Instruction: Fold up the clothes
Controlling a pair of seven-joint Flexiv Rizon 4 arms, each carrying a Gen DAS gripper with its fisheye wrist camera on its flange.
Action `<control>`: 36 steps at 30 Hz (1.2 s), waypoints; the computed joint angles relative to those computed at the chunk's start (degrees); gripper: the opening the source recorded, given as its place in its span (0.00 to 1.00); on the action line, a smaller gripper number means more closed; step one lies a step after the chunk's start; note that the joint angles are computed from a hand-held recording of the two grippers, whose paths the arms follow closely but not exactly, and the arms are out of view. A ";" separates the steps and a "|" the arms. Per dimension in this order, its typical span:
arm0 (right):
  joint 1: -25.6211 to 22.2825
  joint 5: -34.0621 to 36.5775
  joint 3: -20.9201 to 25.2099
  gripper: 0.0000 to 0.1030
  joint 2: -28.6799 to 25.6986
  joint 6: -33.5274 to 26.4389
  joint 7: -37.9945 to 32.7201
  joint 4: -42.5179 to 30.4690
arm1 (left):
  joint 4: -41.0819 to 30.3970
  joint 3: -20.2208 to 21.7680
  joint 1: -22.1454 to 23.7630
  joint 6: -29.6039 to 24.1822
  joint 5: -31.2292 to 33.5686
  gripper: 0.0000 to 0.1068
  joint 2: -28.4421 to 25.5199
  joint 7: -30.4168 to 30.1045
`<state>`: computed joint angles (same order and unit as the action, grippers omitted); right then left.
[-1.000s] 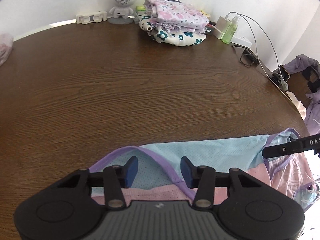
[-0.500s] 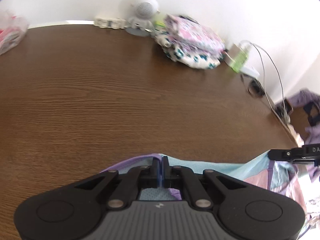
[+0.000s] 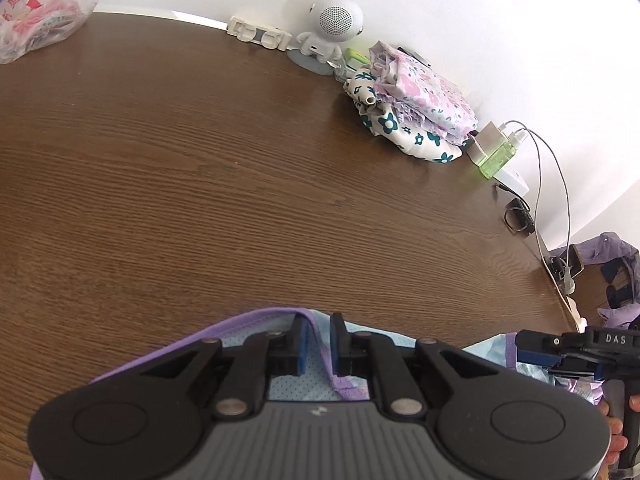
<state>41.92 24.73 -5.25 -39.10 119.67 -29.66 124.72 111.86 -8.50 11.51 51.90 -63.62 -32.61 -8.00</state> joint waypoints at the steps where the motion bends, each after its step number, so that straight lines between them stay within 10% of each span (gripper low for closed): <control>1: -0.54 -0.04 0.28 0.34 -0.10 -0.62 0.56 -0.49 | 0.08 -0.04 -0.14 0.23 -0.11 0.08 0.03 -0.03; 5: -0.37 -0.63 -1.10 0.32 -0.26 -4.09 2.34 -2.09 | 0.77 -0.37 -0.95 2.40 -0.96 0.07 0.36 1.42; 9: 5.83 -1.35 -8.07 0.02 -0.20 -7.08 1.48 -1.77 | 1.92 -1.27 -1.58 5.92 -4.13 0.01 0.66 5.13; 30: 7.97 8.52 -9.46 0.02 -4.53 0.59 -4.37 -3.09 | 0.05 -0.75 -1.78 3.37 -14.99 0.03 -1.52 1.02; 36: 1.22 6.40 -1.41 0.21 -2.81 6.23 -3.17 -1.12 | 2.09 0.58 -0.62 -0.45 -13.70 0.47 1.67 4.30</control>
<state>43.15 31.14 -6.65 -41.92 125.90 -32.83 123.60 113.96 -7.93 10.89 51.45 -77.32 -30.94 -3.70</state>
